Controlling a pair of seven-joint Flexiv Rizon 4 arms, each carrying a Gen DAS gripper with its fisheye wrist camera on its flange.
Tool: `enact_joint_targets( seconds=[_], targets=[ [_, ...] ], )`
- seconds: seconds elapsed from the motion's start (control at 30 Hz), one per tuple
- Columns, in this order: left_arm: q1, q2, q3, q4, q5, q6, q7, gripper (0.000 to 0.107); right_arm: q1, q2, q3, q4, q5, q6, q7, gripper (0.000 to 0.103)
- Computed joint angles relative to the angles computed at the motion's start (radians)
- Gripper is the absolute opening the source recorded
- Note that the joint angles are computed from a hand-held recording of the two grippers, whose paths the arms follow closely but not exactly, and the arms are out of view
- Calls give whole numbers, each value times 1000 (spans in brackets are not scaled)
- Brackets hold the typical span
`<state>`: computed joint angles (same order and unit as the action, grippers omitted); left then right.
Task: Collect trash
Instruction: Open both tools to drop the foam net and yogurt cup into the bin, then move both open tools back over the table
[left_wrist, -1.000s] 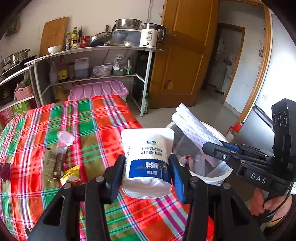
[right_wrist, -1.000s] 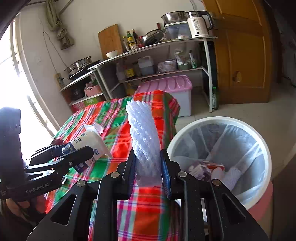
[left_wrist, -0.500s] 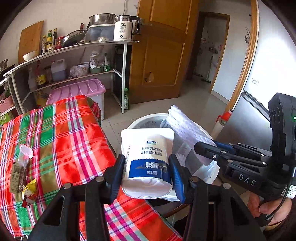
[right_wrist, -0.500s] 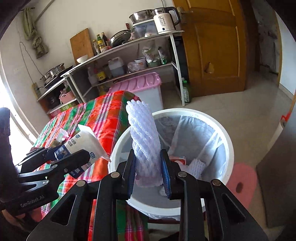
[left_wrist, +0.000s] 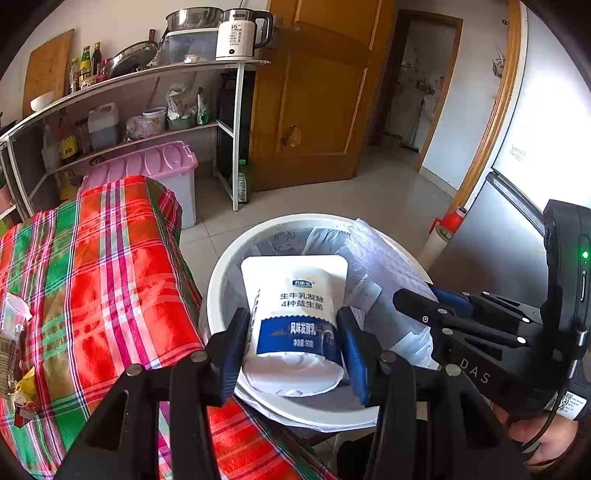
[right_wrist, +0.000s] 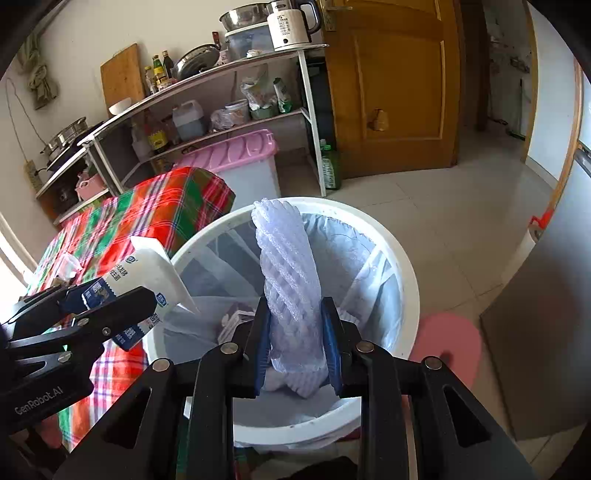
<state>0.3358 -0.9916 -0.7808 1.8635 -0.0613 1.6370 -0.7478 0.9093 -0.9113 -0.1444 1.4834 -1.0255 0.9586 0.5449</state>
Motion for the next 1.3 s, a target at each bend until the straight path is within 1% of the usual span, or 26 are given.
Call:
enact_joint_targets(
  seconds=[0.13, 0.2, 0.23, 0.27, 0.33, 0.5, 0.57, 0.7, 0.8, 0.93, 1.0, 1.1, 1.23, 1.3],
  targets=[
    [-17, -11, 12, -14, 0, -4, 0, 50, -9, -13, 12, -16, 29, -24, -29, 28],
    [-33, -6, 29, -19, -8, -10, -5, 53, -11, -19, 18, -24, 48, -42, -51, 30],
    [-36, -7, 31, -19, -8, -7, -3, 59, -10, -18, 18, -22, 53, -46, -54, 34],
    [-35, -10, 29, -19, -8, -3, -2, 62, -8, -19, 17, -24, 56, -51, -56, 43],
    [-22, -18, 14, -19, -8, -11, 3, 62, -4, -19, 11, -23, 52, -48, -53, 53],
    [-8, -13, 10, 0, 7, 24, -4, 65, 3, -17, 7, -24, 47, -50, -45, 53],
    [20, -19, -14, 14, 23, 35, -4, 66, 9, -13, 4, -22, 41, -54, -36, 53],
    [57, -16, -28, 41, 64, 79, -18, 68, 17, -14, 3, -37, 28, -57, -31, 53],
    [101, -17, -49, 57, 84, 76, -37, 68, 23, -18, -2, -55, 14, -53, -29, 53],
    [157, -21, -68, 77, 116, 105, -57, 68, 33, -37, -3, -107, 8, -62, -56, 53],
    [190, -27, -84, 82, 127, 99, -67, 68, 37, -52, -4, -139, 10, -60, -75, 53],
    [210, -19, -67, 89, 146, 140, -89, 68, 44, -80, -3, -197, 27, -64, -115, 53],
    [262, -23, -75, 94, 168, 143, -120, 68, 49, -122, -7, -271, 58, -47, -166, 53],
    [276, -18, -63, 95, 176, 162, -138, 68, 51, -150, -11, -319, 81, -35, -195, 53]
  ],
)
